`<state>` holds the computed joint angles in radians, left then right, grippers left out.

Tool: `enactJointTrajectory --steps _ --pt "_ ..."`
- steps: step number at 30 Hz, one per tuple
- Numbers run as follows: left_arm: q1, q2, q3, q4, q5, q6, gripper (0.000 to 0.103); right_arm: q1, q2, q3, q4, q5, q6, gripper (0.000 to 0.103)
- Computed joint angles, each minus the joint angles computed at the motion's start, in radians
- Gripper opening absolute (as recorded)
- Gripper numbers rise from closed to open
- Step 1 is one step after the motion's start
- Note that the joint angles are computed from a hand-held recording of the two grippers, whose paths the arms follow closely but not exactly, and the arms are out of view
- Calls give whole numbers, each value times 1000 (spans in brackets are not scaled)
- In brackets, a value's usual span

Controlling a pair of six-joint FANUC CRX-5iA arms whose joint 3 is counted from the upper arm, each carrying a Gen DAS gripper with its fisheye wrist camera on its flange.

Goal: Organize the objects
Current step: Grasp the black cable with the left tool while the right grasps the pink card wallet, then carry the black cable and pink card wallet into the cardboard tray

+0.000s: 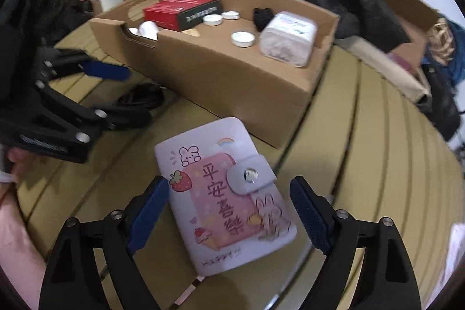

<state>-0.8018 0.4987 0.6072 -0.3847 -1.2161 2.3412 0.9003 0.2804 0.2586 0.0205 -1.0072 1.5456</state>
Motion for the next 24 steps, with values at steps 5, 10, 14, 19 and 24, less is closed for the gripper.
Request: enactJointTrajectory --steps 5,10,14,19,24 --pt "-16 11 24 -3 -18 -29 35 0 -13 -37 -27 16 -12 88" --pt "-43 -29 -13 17 -54 25 34 48 -78 -158 91 86 -288 82" --pt "-101 -129 -94 -15 -76 145 34 121 -146 -241 187 26 -479 79" --pt "-206 -288 -204 -68 -112 380 34 207 -320 -388 187 -26 -707 76" --pt "-323 -349 -192 -161 -209 467 34 313 -522 -534 228 -39 -954 76"
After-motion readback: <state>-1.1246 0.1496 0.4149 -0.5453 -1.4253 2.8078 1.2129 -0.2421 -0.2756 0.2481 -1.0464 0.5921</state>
